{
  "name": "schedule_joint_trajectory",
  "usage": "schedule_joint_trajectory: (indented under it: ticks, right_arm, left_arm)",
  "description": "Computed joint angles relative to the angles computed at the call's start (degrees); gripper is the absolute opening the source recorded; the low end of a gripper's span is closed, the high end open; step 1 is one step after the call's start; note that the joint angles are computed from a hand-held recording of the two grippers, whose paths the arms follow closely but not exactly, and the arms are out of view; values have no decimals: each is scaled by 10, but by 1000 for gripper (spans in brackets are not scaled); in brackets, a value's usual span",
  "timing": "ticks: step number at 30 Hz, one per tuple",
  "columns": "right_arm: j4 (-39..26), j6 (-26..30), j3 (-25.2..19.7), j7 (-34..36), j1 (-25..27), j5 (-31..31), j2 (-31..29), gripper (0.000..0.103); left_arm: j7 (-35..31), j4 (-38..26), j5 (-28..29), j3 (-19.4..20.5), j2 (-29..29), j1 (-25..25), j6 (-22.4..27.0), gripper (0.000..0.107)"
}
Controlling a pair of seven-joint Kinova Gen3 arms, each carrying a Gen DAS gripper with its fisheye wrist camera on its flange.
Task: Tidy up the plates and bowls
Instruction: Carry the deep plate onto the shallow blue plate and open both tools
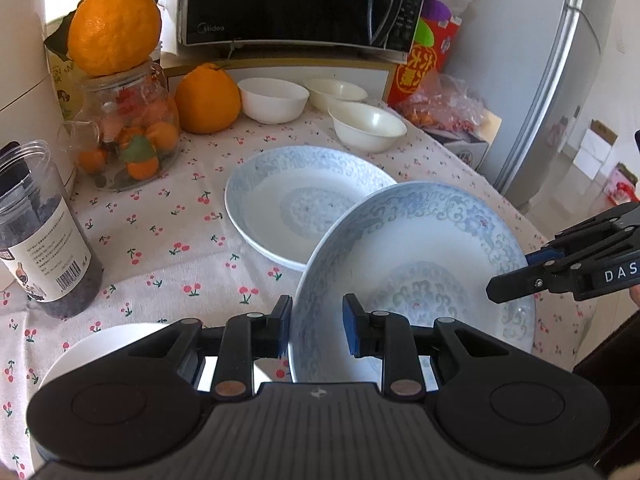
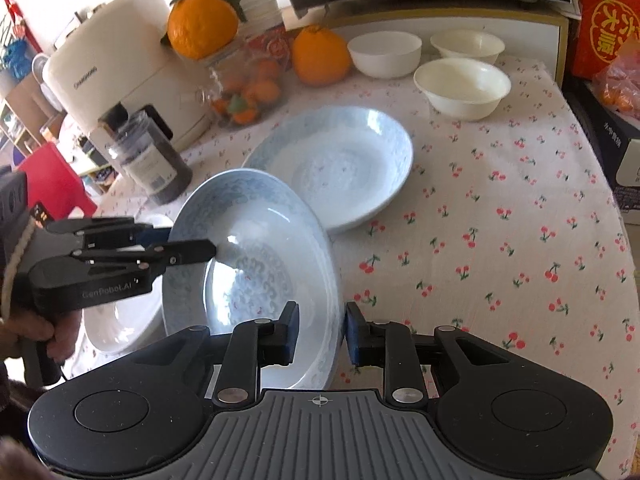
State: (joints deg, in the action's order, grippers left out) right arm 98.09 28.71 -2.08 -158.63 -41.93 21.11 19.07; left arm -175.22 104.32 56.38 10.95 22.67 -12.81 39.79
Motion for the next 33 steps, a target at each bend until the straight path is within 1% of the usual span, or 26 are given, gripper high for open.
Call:
schedule_joint_trajectory:
  ticks: [2, 4, 7, 12, 16, 20, 27, 33]
  right_arm:
    - [-2, 3, 8, -9, -6, 10, -1, 24]
    - [-5, 7, 13, -20, -12, 23, -1, 24]
    - [-12, 11, 15, -29, -11, 33, 2, 24]
    - [-29, 18, 22, -43, -8, 48, 10, 24]
    - [-39, 18, 28, -52, -2, 55, 15, 24]
    - [-54, 20, 36, -61, 0, 67, 22, 24]
    - [-94, 25, 40, -42, 23, 50, 52, 24]
    - [-121, 28, 51, -36, 29, 33, 74, 24]
  left_arm:
    - [2, 1, 7, 1, 1, -1, -1, 24]
    - [19, -4, 12, -1, 4, 1, 2, 24]
    - [32, -9, 21, -1, 7, 1, 1, 25]
    - [37, -11, 35, 2, 7, 5, -14, 25]
    - [51, -19, 32, 3, 11, 9, -20, 24]
    - [82, -31, 21, 4, 20, 13, -21, 24]
    - [151, -53, -5, 11, 37, 23, -42, 24]
    - [190, -66, -20, 27, 49, 19, -60, 24]
